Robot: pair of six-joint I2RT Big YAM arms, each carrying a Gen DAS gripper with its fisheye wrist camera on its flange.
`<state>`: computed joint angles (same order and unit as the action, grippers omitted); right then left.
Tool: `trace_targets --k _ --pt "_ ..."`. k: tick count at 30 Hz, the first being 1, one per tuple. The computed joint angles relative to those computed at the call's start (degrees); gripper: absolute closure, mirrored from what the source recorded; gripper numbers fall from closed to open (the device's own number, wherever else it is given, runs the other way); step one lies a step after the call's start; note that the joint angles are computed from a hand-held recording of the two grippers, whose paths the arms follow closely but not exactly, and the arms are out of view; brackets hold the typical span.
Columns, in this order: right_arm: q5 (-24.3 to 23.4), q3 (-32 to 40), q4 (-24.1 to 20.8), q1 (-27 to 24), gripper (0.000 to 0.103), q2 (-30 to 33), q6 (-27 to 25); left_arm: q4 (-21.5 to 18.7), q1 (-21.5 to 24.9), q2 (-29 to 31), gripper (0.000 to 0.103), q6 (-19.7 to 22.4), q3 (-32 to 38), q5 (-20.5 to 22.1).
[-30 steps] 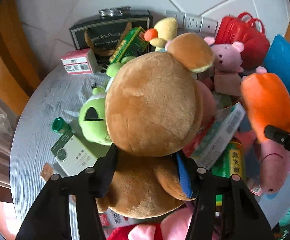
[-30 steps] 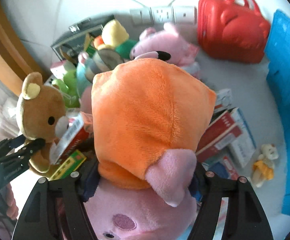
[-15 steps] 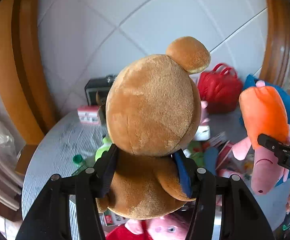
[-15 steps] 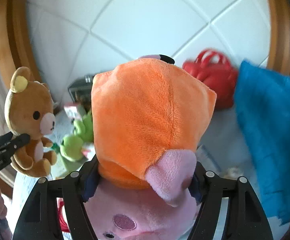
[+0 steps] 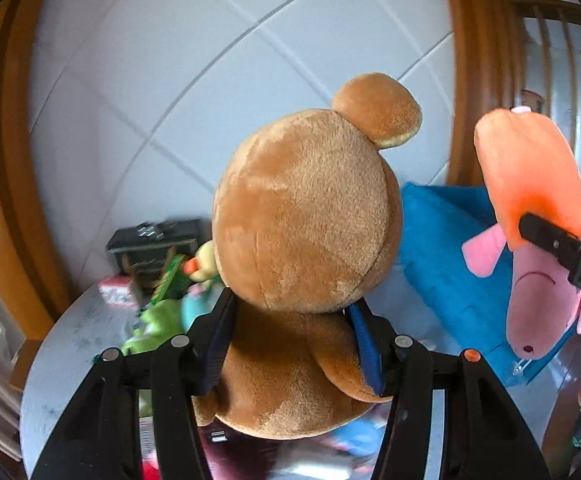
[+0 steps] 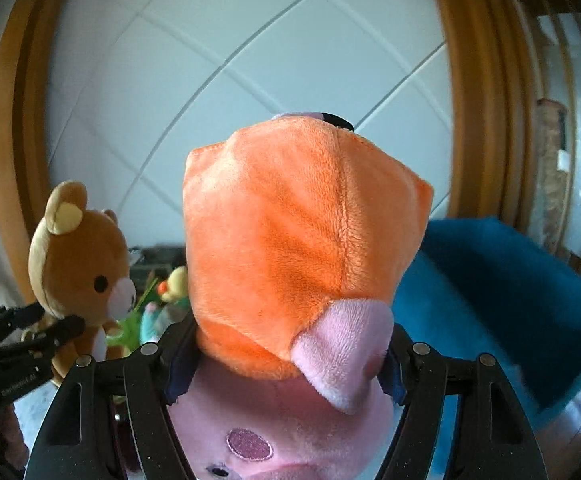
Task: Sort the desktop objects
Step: 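Carry the bear with the left tool while the right tool carries the pig over the crate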
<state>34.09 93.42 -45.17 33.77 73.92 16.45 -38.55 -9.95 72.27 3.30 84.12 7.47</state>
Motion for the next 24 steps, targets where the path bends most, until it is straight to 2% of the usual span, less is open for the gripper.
trace_targets --k 2,6,8,10,12,16,21,24 --pt "-2.19 -3.42 2.19 -3.79 0.03 -4.08 -2.86 1.69 -5.67 -0.22 0.049 -2.26 -0.39 -4.78" --pt "-11.92 -8.3 4.7 -16.11 0.03 -11.36 -9.28 4.71 -18.41 2.91 0.049 -8.84 2.15 -14.46" --pt "-16.8 -8.83 4.53 -23.5 0.03 -13.28 -12.69 3.84 -24.02 6.27 0.049 -11.8 6.08 -18.45" --pt "-23.97 -8.1 3.57 -32.84 0.03 -14.03 -16.46 2.21 -28.76 10.3 0.049 -14.09 11.1 -20.86" --pt "-29.93 -6.36 2.11 -40.62 0.03 -13.44 -19.26 -0.63 -33.73 15.36 0.049 -16.99 17.96 -23.8" --pt "-39.16 -3.14 -0.22 -51.86 0.03 -9.71 -21.72 -7.87 -39.0 24.12 0.049 -19.87 30.42 -25.3" --pt "-45.58 -0.66 -2.48 -59.65 0.03 -5.49 -23.64 -21.14 -42.56 38.06 0.049 -21.31 51.62 -26.62" --pt "-48.78 0.3 -3.22 -62.98 0.03 -2.99 -24.46 -31.82 -43.61 48.32 0.049 -22.49 68.79 -27.26"
